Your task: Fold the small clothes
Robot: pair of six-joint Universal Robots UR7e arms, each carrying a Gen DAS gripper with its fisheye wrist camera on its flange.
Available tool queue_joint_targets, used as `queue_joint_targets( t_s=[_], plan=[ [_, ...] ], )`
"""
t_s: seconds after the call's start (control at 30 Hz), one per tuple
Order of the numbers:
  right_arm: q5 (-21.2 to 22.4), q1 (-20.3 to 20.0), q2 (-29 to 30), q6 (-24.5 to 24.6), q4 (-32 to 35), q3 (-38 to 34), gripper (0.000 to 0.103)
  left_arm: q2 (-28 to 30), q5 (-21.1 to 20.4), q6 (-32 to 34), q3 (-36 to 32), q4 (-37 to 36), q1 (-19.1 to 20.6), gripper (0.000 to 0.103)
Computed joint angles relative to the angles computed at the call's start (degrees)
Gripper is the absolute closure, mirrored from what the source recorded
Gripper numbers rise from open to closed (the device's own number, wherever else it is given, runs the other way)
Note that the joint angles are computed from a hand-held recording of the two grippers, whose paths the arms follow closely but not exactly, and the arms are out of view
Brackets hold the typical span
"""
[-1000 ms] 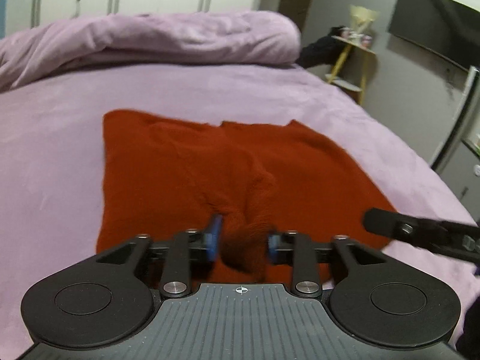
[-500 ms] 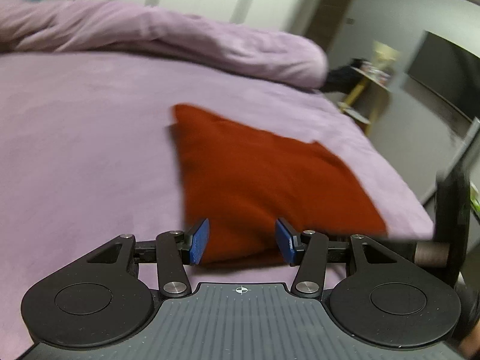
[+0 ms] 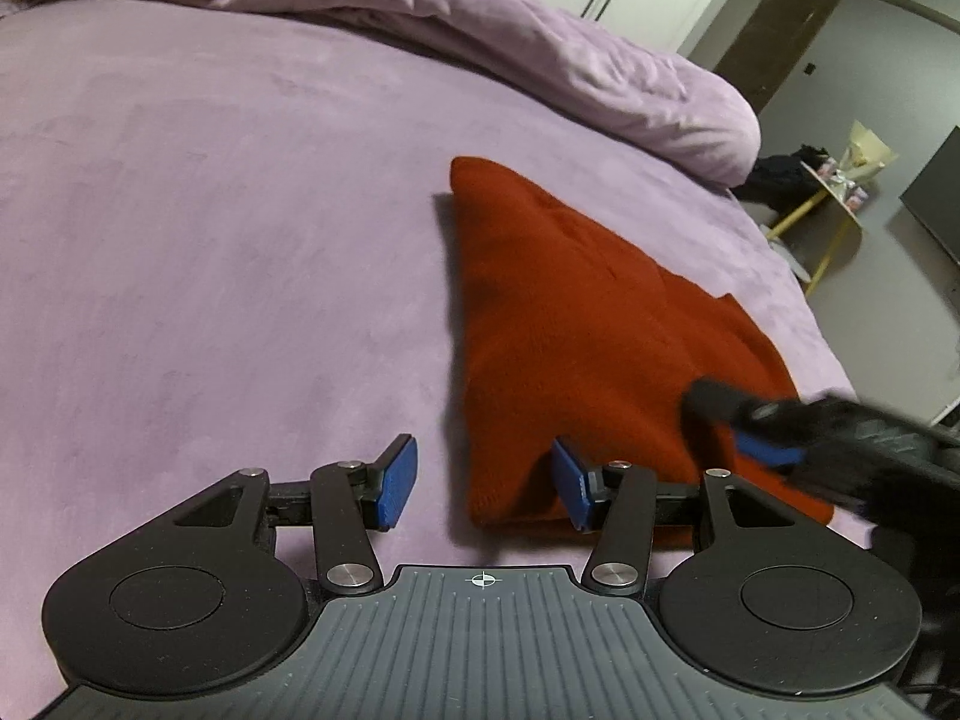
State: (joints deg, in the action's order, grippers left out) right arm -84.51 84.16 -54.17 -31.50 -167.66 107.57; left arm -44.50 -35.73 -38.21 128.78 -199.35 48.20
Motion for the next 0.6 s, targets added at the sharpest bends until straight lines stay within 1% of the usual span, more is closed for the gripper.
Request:
queue_joint_targets(
  t_s=[0.03, 0.07, 0.1, 0.13, 0.17, 0.2, 0.23, 0.27, 0.33, 0.37, 0.43, 0.47, 0.5, 0.53, 0.57, 0.6],
  plan=[
    [-1.4, 0.2, 0.9, 0.6, 1.5, -1.0, 0.067, 0.0, 0.1, 0.1, -0.2, 0.1, 0.0, 0.048],
    [-2.0, 0.3, 1.5, 0.9, 2.6, -1.6, 0.084, 0.0, 0.2, 0.6, -0.4, -0.3, 0.0, 0.047],
    [-1.9, 0.1, 1.8, 0.7, 3.4, -1.8, 0.090, 0.1, 0.5, 1.0, -0.5, -0.9, -0.1, 0.046],
    [-2.5, 0.1, 1.8, 1.0, 3.4, -1.7, 0.091, 0.3, 0.8, 1.9, -0.6, -1.9, -0.2, 0.045],
    [-1.9, -0.1, 0.9, 0.8, 2.2, -0.2, 0.093, 0.6, 0.9, 2.6, -1.0, -2.4, -0.1, 0.044],
    [-1.0, -0.4, 0.2, 0.6, 0.9, 0.8, 0.094, 0.8, 0.9, 2.9, -1.5, -2.2, 0.0, 0.044],
    [-1.0, -0.7, -0.6, 0.4, -0.8, 1.9, 0.094, 1.0, 0.9, 2.7, -1.9, -1.7, 0.2, 0.044],
    [-1.8, -0.7, -0.9, 0.8, -2.0, 2.3, 0.094, 1.3, 0.4, 2.5, -2.5, -0.9, 0.5, 0.044],
    [-5.1, -0.8, 0.4, 2.0, -2.5, 1.9, 0.095, 2.0, -0.9, 2.8, -3.6, 0.1, 1.3, 0.044],
    [-6.2, -1.2, 1.2, 1.2, -2.5, 1.6, 0.095, 2.3, -1.8, 3.0, -4.1, 0.6, 1.9, 0.044],
    [-5.0, -1.9, 1.1, -2.1, -2.1, 1.7, 0.094, 2.5, -2.2, 3.4, -4.3, 0.6, 2.2, 0.043],
    [-4.6, -1.6, 0.6, -2.9, 0.1, 1.0, 0.091, 2.6, -2.0, 3.9, -4.1, -0.4, 2.2, 0.043],
    [-3.2, -1.8, -0.1, -2.9, 2.2, 0.2, 0.082, 2.4, -2.2, 4.4, -3.7, -1.2, 2.3, 0.042],
    [-1.1, -2.2, -0.6, -2.1, 2.6, -0.3, 0.075, 2.1, -2.5, 4.2, -3.5, -1.3, 2.5, 0.041],
    [0.1, -2.5, -0.7, -0.3, 0.9, -0.7, 0.052, 1.9, -2.8, 3.5, -3.3, -1.1, 2.8, 0.039],
    [0.4, -2.7, -0.3, 1.8, -0.5, -1.5, 0.031, 1.7, -3.4, 2.9, -3.2, -1.4, 3.0, 0.039]
  ],
)
